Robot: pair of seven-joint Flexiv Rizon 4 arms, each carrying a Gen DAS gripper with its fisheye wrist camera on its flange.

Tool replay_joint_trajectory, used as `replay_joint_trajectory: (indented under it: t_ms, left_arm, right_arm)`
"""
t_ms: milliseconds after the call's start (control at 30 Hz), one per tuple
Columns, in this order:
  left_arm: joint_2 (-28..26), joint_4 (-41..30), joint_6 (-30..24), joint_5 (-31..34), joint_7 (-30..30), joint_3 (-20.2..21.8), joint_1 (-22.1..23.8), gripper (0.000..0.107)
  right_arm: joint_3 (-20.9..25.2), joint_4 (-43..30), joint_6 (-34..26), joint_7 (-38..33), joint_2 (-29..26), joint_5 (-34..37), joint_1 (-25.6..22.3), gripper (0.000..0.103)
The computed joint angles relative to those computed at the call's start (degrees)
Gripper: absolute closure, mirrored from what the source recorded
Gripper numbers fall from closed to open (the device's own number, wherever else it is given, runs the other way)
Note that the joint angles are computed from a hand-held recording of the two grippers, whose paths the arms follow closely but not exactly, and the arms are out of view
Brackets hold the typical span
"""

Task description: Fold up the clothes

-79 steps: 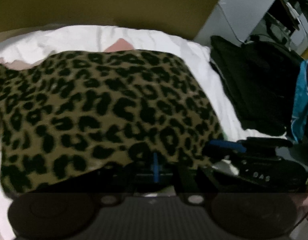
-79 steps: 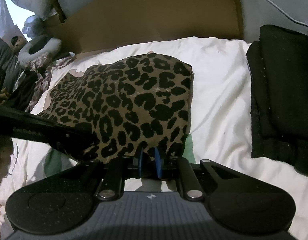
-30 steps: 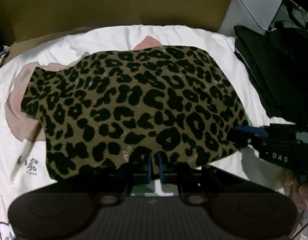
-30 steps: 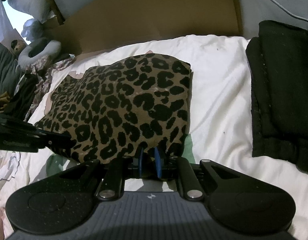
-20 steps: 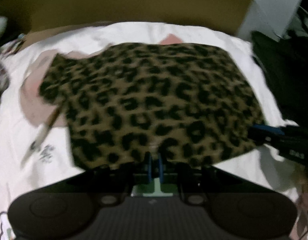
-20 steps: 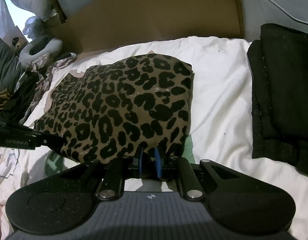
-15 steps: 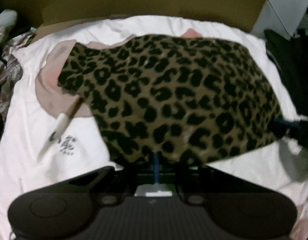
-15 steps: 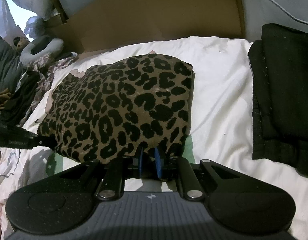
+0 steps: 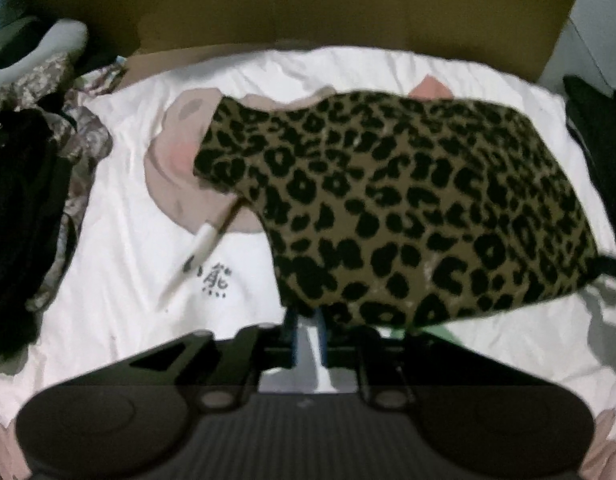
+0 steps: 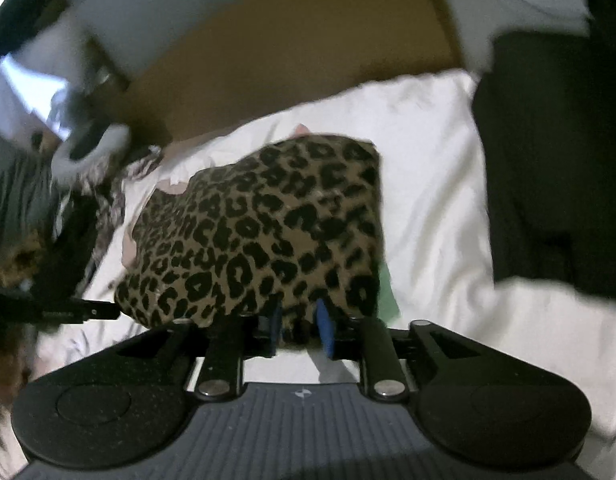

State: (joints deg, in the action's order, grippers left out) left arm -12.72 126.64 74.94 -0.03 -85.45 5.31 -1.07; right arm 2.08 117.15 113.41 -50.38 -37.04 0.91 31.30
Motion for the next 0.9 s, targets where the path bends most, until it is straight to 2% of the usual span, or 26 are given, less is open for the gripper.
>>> replay_joint_trajectory:
  t_ms: [100,167,300,433,600,667,700,767,867,900]
  left_arm:
    - [-0.73,-0.07,1.12,-1.22,0.13,-0.79,0.13,0.09]
    - [-1.66,-0.36,1.29,-2.66,1.4,-1.71,0.55,0.09]
    - [-3.66,-1.57,1.87,-1.48,-0.76,-0.4,-0.97,0.092]
    - [-5.54,-1.9,3.02,-1.89,-1.95,-0.05,-1.0,0.094]
    - [-5.88,0.55,6.96,-6.49,1.01,-3.12,1.74,0.094]
    - [-5.52,0.79,6.87,-6.98,1.2,-2.71,1.3,0.094]
    - [-5.35,0.84,6.74,-6.81,0.86,-2.05,0.82,0.094]
    - [-5.04,0.88,6.45,-5.92,-0.32,-0.45,-0.19,0.094]
    - [-4.44,1.68,6.41,-5.42,-2.14,0.95,-0.35,0.092]
    - [-4.14,2.48,6.77,-6.63,-1.27,-0.24,0.91,0.092]
  right_arm:
    - [6.49,0.56,1.61,4.19,-1.2,-1.08,-6.05,0.069]
    - [9.21,0.6,2.81,7.27,-2.34,-1.98,-8.81,0.069]
    - [14.07,0.02,5.77,14.31,-5.37,-5.52,-14.35,0.068]
    - [17.76,-1.05,11.21,21.94,-9.43,-8.42,-18.3,0.056]
    - [17.76,-2.36,16.22,29.54,-12.78,-8.59,-18.07,0.058]
    - [16.49,-2.39,15.41,31.38,-12.56,-9.53,-17.48,0.067]
    - [15.84,-2.3,15.02,32.26,-12.43,-10.07,-17.25,0.083]
    - [14.82,-1.94,16.31,33.71,-12.52,-10.98,-16.92,0.088]
    - [12.69,-1.2,17.91,34.28,-11.94,-11.08,-15.21,0.089]
    - [12.41,-1.15,18.17,34.62,-11.96,-11.38,-15.08,0.089]
